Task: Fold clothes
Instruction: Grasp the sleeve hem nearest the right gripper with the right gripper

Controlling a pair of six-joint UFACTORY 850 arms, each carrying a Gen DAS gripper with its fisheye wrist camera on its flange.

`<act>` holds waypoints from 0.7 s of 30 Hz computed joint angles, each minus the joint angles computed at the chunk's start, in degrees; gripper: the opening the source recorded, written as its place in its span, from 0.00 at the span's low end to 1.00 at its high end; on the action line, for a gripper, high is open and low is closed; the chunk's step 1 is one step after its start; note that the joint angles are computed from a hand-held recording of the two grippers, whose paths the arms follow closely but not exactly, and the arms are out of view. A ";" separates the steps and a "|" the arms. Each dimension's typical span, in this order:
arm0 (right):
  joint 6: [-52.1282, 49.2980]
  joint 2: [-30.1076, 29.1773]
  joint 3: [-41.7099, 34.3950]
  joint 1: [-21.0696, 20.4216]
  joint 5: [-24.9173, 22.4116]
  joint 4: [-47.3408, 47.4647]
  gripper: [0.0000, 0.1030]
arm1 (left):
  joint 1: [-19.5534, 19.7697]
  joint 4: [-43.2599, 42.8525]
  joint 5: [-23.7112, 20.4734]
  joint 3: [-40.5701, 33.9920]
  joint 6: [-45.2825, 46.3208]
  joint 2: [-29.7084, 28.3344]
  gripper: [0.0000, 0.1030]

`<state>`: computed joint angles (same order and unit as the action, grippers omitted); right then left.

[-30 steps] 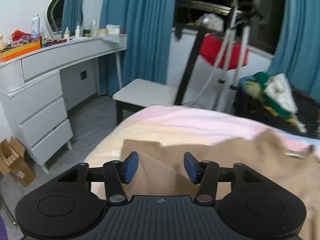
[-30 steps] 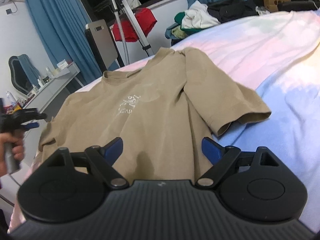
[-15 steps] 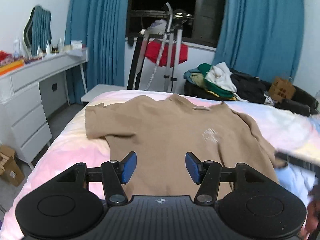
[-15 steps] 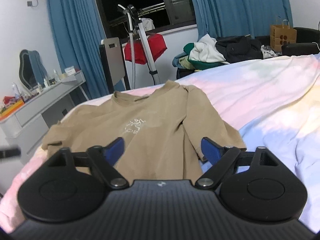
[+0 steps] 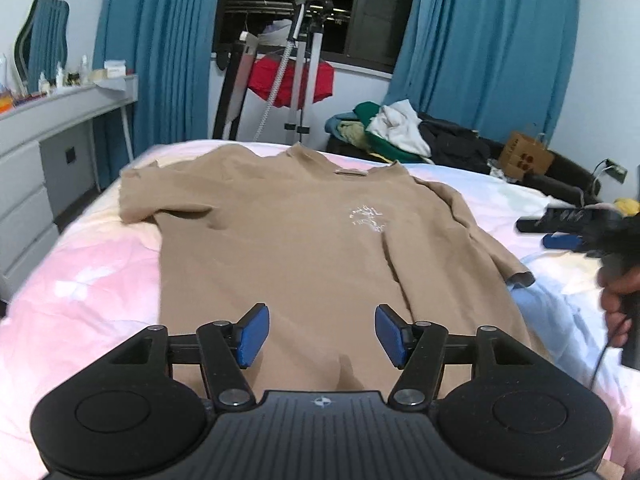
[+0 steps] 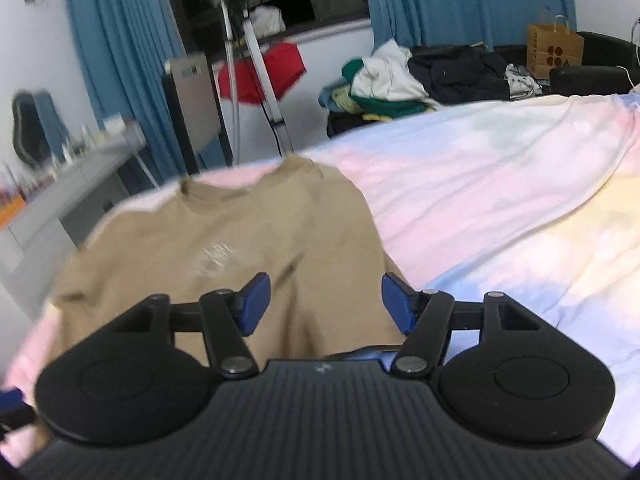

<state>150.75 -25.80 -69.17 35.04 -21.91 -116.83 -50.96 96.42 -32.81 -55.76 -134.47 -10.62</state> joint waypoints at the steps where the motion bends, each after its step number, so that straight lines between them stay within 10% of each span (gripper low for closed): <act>1: -2.73 -0.98 -0.83 -0.44 1.12 2.37 0.63 | 0.66 2.42 1.22 0.29 -2.98 -0.02 0.61; 5: -6.23 -3.54 -2.96 -1.72 7.59 6.77 0.63 | 2.92 14.98 4.27 1.57 -18.26 0.50 0.63; 10: -24.54 -5.66 -5.49 -0.19 4.44 21.53 0.60 | 3.07 16.55 3.57 1.34 -19.46 0.08 0.65; 13: -30.56 -6.94 -6.55 0.38 0.18 27.40 0.27 | 3.36 15.38 4.02 0.62 -18.78 -0.63 0.65; 21: 1.16 -2.70 -0.19 1.03 -9.95 4.71 0.07 | 3.36 15.76 2.16 0.82 -20.81 -0.88 0.65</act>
<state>151.91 -28.50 -69.36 36.07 -31.86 -112.12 -47.60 112.19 -30.65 -54.94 -155.27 -11.49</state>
